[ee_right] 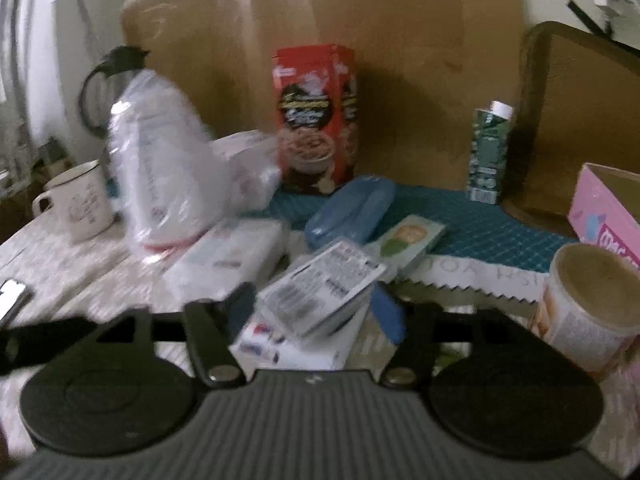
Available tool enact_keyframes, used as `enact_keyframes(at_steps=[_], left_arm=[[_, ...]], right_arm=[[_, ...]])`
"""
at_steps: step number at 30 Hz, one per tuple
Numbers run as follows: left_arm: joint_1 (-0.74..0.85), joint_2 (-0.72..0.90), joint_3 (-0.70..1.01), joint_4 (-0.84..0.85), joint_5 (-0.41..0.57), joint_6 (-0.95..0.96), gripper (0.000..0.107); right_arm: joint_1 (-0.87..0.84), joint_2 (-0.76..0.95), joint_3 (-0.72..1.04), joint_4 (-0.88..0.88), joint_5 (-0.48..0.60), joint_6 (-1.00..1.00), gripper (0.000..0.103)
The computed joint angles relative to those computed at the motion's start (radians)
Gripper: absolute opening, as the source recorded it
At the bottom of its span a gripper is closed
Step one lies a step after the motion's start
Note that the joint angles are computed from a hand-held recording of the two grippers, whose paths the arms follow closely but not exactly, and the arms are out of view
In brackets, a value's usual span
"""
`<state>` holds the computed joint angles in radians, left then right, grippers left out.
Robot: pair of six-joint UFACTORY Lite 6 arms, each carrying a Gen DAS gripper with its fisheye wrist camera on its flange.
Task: Organize soft objects
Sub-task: 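Close the right tool on the barcode package and lift it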
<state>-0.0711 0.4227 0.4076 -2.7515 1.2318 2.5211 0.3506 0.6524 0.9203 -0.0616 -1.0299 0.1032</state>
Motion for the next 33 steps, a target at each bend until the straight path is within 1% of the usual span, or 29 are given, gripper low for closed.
enact_keyframes(at_steps=[1, 2, 3, 5, 6, 8, 10, 12, 15, 17, 18, 19, 20, 21, 22, 23, 25, 33], left_arm=[[0.0, 0.001, -0.001, -0.001, 0.003, 0.002, 0.093], [0.0, 0.001, -0.002, -0.002, 0.006, 0.004, 0.093], [-0.001, 0.001, -0.003, -0.003, 0.009, 0.006, 0.093], [0.0, 0.002, 0.0, 0.001, 0.007, 0.007, 0.093], [0.0, 0.003, 0.0, 0.003, 0.008, 0.006, 0.093], [0.003, 0.003, 0.0, 0.008, 0.01, 0.004, 0.093], [0.009, 0.005, -0.001, 0.015, 0.015, 0.001, 0.093], [0.011, 0.006, 0.0, 0.018, 0.016, -0.001, 0.093], [0.012, 0.006, -0.001, 0.018, 0.018, -0.002, 0.093], [0.01, 0.006, -0.001, 0.015, 0.015, 0.0, 0.094], [0.008, 0.004, -0.002, 0.012, 0.013, 0.0, 0.094], [0.007, 0.002, -0.002, 0.009, 0.01, 0.0, 0.094], [0.005, 0.0, -0.003, 0.006, 0.008, 0.0, 0.094], [0.004, -0.001, -0.003, 0.004, 0.006, 0.0, 0.094], [0.002, -0.002, -0.002, 0.001, 0.003, 0.001, 0.094], [0.0, -0.003, -0.002, -0.002, 0.0, 0.001, 0.094], [-0.003, -0.005, 0.0, -0.007, -0.007, 0.002, 0.094], [-0.001, -0.002, 0.008, -0.001, -0.016, -0.003, 0.094]], right_arm=[[0.001, 0.011, 0.032, 0.008, 0.033, 0.02, 0.086], [-0.002, 0.027, 0.074, 0.005, 0.077, 0.051, 0.088], [-0.007, 0.047, 0.125, -0.004, 0.136, 0.099, 0.088], [-0.022, 0.077, 0.197, -0.059, 0.219, 0.207, 0.088], [-0.021, 0.088, 0.217, -0.07, 0.236, 0.227, 0.088], [0.002, 0.108, 0.247, -0.017, 0.256, 0.16, 0.088], [0.011, 0.12, 0.247, 0.009, 0.235, 0.106, 0.087], [-0.001, 0.112, 0.226, -0.013, 0.215, 0.101, 0.086], [-0.03, 0.087, 0.182, -0.055, 0.187, 0.114, 0.076], [-0.054, 0.074, 0.155, -0.084, 0.163, 0.126, 0.065], [-0.059, 0.067, 0.142, -0.083, 0.152, 0.121, 0.062], [-0.062, 0.063, 0.128, -0.076, 0.137, 0.11, 0.055], [-0.065, 0.06, 0.115, -0.07, 0.123, 0.098, 0.045], [-0.07, 0.057, 0.104, -0.071, 0.112, 0.088, 0.037], [-0.076, 0.055, 0.094, -0.079, 0.099, 0.083, 0.025], [-0.074, 0.052, 0.086, -0.067, 0.093, 0.067, 0.023], [-0.08, 0.051, 0.081, -0.075, 0.086, 0.061, 0.022], [-0.096, 0.058, 0.091, -0.118, 0.088, 0.114, 0.023]])
